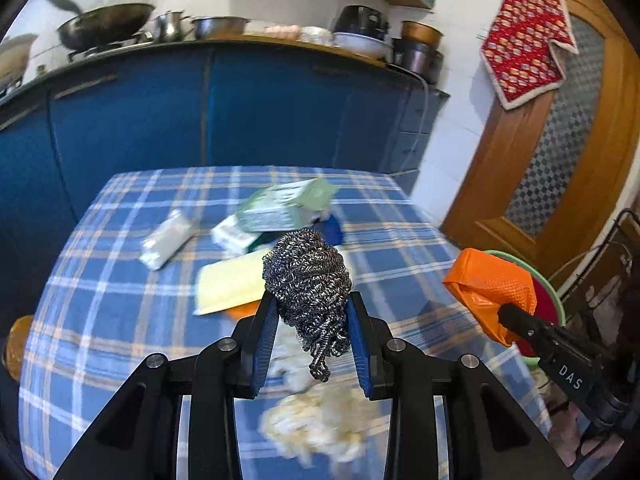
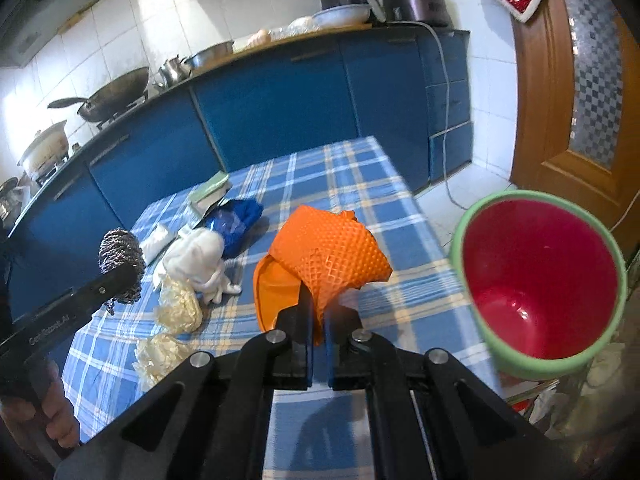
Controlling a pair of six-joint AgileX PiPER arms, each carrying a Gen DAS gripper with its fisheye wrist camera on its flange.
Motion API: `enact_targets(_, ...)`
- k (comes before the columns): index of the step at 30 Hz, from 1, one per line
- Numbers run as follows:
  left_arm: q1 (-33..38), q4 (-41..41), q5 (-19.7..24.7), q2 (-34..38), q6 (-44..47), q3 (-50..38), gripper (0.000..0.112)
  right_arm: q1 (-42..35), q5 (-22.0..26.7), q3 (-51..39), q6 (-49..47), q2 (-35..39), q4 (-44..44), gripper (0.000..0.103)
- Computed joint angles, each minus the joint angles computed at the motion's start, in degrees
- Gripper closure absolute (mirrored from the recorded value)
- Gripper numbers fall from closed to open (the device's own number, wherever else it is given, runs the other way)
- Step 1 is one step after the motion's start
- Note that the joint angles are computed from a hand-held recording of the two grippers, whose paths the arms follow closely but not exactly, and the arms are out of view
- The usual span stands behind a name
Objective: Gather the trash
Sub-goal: 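Carry both items to the red bucket and open both tools to drop them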
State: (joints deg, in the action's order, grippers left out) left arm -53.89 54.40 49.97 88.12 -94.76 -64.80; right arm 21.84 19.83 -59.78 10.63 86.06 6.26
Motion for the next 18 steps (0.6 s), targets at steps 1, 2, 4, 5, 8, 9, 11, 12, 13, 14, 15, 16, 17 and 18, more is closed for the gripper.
enact_targets(1, -0.1, -0.3, -0.18, 0.75, 0.78, -1.19, 0.077, 0.0, 0.0, 0.0, 0.0, 0.0, 0.0, 0.097)
enact_targets(2, -0.1, -0.87, -0.54, 2.13, 2.3, -3.24, 0.077, -0.59, 0.01, 0.19, -0.49, -0.33, 0.3, 0.097)
enact_targets(4, 0.09, -2.03, -1.26, 4.38, 4.96, -6.64, 0.077, -2.23, 0.21, 0.78, -0.78, -1.47, 0.15, 0.097)
enact_targets(5, -0.07, -2.39, -1.43, 5.14, 5.71, -7.82, 0.077, -2.85, 0.33, 0.99, -0.92, -1.86, 0.11, 0.097)
enact_targets(8, 0.29, -5.07, -2.9, 9.16, 10.39, -13.66, 0.077, -5.76, 0.87, 1.7, -1.57, -3.13, 0.16, 0.097)
enact_targets(9, 0.35, -5.89, -3.17, 10.38, 11.73, -15.41, 0.077, -6.65, 1.0, 1.85, -1.82, -3.41, 0.19, 0.097)
enact_targets(11, 0.22, -7.83, -3.45, 13.43, 14.94, -19.82, 0.077, -8.77, 1.23, 2.27, -2.42, -4.03, 0.45, 0.097)
enact_targets(12, 0.18, -8.65, -3.55, 14.58, 16.22, -21.49, 0.077, -9.7, 1.28, 2.64, -2.87, -4.42, 0.73, 0.097)
enact_targets(13, 0.14, -9.54, -3.62, 15.83, 17.58, -23.33, 0.077, -10.9, 1.4, 2.9, -3.3, -4.7, 1.01, 0.097)
enact_targets(14, 0.25, -10.83, -3.75, 17.26, 19.43, -25.43, 0.077, -11.99, 1.49, 3.08, -3.65, -4.82, 1.19, 0.097)
enact_targets(15, 0.33, -12.23, -3.84, 18.75, 21.36, -27.61, 0.077, -13.05, 1.61, 3.2, -3.75, -4.81, 1.12, 0.097)
enact_targets(16, 0.31, -13.23, -3.83, 19.91, 22.72, -29.36, 0.077, -13.85, 1.72, 3.31, -3.8, -4.84, 1.06, 0.097)
enact_targets(17, 0.36, -14.81, -3.71, 21.78, 24.91, -32.21, 0.077, -14.96, 1.83, 3.43, -3.97, -4.69, 1.07, 0.097)
enact_targets(18, 0.36, -15.78, -3.57, 22.99, 26.31, -34.05, 0.077, -15.87, 1.93, 3.5, -4.32, -4.52, 1.27, 0.097)
